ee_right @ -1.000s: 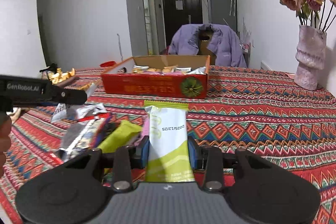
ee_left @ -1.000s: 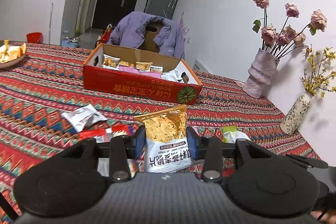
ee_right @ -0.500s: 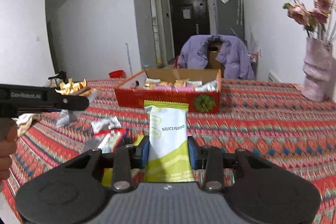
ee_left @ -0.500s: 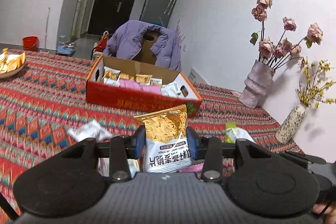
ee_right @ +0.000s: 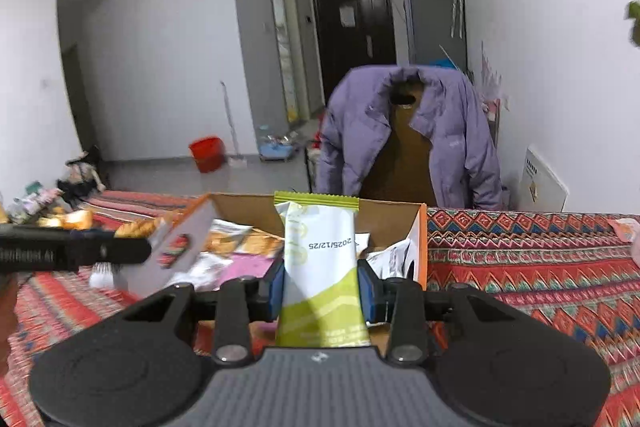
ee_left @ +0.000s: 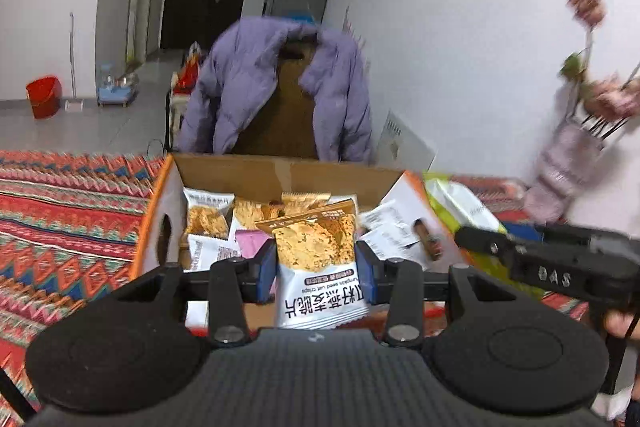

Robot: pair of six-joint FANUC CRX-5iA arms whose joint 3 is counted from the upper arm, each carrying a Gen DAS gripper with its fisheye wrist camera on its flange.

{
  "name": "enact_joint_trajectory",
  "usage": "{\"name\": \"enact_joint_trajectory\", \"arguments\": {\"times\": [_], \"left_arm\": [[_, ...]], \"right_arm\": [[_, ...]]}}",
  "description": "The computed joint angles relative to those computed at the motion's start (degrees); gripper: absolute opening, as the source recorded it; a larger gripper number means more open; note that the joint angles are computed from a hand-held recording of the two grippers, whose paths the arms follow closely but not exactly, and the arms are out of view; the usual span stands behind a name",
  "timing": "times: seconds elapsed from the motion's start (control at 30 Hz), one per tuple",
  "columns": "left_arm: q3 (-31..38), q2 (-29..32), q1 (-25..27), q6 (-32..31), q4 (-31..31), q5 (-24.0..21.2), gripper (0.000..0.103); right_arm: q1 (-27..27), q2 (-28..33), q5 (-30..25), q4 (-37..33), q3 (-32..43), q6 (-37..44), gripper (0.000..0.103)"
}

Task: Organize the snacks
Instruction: 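Carry both packets into the red box and open both tools, then withdraw both tools from the box toward the remaining snack pile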

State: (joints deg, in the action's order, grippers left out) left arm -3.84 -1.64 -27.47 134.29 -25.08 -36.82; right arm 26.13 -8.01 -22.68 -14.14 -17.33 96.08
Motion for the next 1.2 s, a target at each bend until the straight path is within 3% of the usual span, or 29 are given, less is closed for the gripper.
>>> {"name": "enact_joint_trajectory", "arguments": {"times": [0.13, 0.3, 0.47, 0.57, 0.63, 0.8, 0.93, 1.03, 1.2], "left_arm": [[1.79, 6.27, 3.00, -5.86, 5.12, 0.76, 0.042], [1.43, 9.81, 4.13, -9.84, 8.56, 0.83, 0.045], [1.13, 9.66, 3.90, -8.62, 7.16, -0.04, 0.060], [1.36, 8.51, 3.73, -8.56, 6.76, -0.83, 0.060], [1.34, 7.03, 3.14, -7.62, 5.25, -1.61, 0.063], [0.92, 2.51, 0.91, -4.83, 1.06, -4.71, 0.069], [-1.00, -2.85, -2.10, -2.06, -2.78, -8.35, 0.071], [-2.03, -6.90, -6.20, 0.84, -7.71, -11.99, 0.074], [-2.89, -12.28, -17.28, 9.16, -18.60, -20.79, 0.080]], "right_arm": [[2.72, 7.41, 3.00, 12.53, 0.54, -10.63, 0.036], [4.36, 12.45, 3.86, 21.25, 0.35, -19.26, 0.038], [5.03, 13.31, 3.49, 21.48, -0.11, -18.66, 0.043], [4.45, 12.00, 2.60, 17.65, 0.69, -15.59, 0.050], [4.34, 9.81, 3.57, 20.00, -0.98, -17.86, 0.059], [3.43, 4.48, 0.90, 20.80, -2.05, -17.40, 0.064], [3.22, -3.11, -1.22, 20.57, -5.78, -15.37, 0.069], [3.57, -9.53, -2.73, 21.44, -9.10, -15.45, 0.073], [5.66, -20.56, -5.25, 23.35, -14.83, -17.08, 0.077]]}}
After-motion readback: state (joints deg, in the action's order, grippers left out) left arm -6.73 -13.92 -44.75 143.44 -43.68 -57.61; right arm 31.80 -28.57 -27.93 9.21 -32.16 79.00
